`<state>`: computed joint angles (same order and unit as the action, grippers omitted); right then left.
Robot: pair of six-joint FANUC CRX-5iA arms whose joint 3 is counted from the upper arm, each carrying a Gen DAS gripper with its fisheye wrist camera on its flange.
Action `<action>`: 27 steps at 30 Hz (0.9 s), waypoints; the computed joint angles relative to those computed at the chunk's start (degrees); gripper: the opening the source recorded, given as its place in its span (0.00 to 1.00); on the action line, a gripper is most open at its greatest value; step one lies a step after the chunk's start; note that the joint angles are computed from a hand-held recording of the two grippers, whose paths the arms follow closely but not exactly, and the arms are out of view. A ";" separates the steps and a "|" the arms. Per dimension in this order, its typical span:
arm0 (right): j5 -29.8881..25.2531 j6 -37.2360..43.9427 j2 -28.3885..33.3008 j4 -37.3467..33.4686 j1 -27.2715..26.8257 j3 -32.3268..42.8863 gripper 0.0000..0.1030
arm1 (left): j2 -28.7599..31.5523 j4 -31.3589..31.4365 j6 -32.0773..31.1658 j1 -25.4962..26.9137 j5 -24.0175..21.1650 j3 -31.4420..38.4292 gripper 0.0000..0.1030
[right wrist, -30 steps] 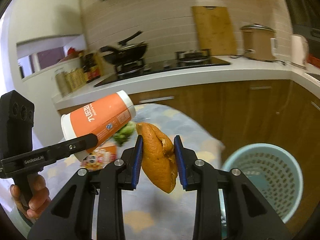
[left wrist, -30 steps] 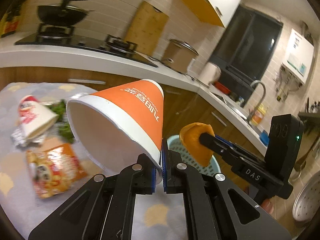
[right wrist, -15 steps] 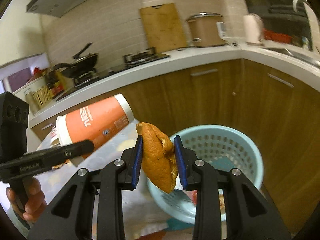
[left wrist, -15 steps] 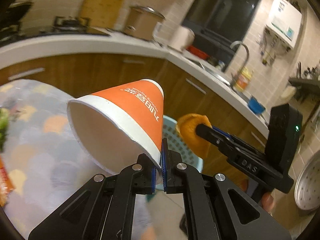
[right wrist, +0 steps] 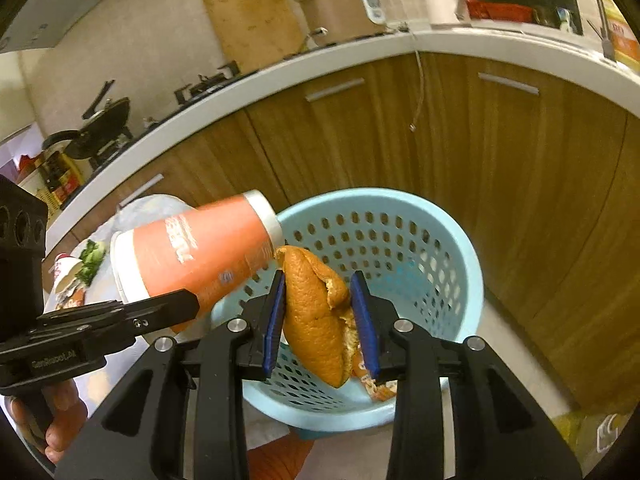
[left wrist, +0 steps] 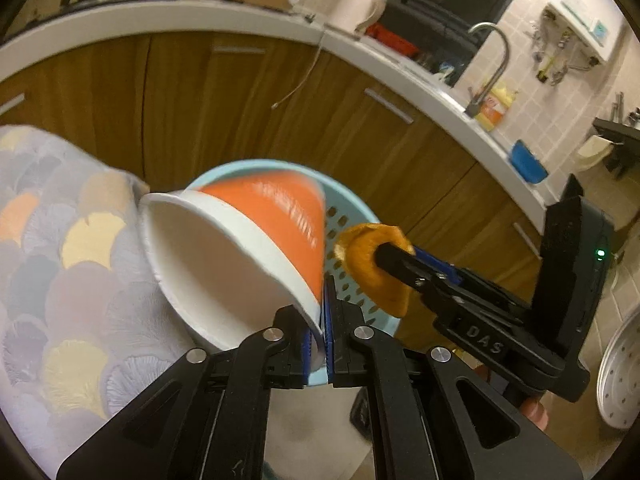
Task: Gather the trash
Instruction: 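Carry the cup and peel over the basket and open both tools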
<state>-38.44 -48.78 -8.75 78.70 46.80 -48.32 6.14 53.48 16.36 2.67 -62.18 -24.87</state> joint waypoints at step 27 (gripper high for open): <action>1.90 5.77 5.80 6.19 2.48 9.46 0.41 | -4.16 5.07 -4.31 15.27 -5.38 -3.04 0.27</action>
<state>-36.54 -43.01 -2.94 84.89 49.28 -38.86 1.98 58.55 12.04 17.93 -67.56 -27.90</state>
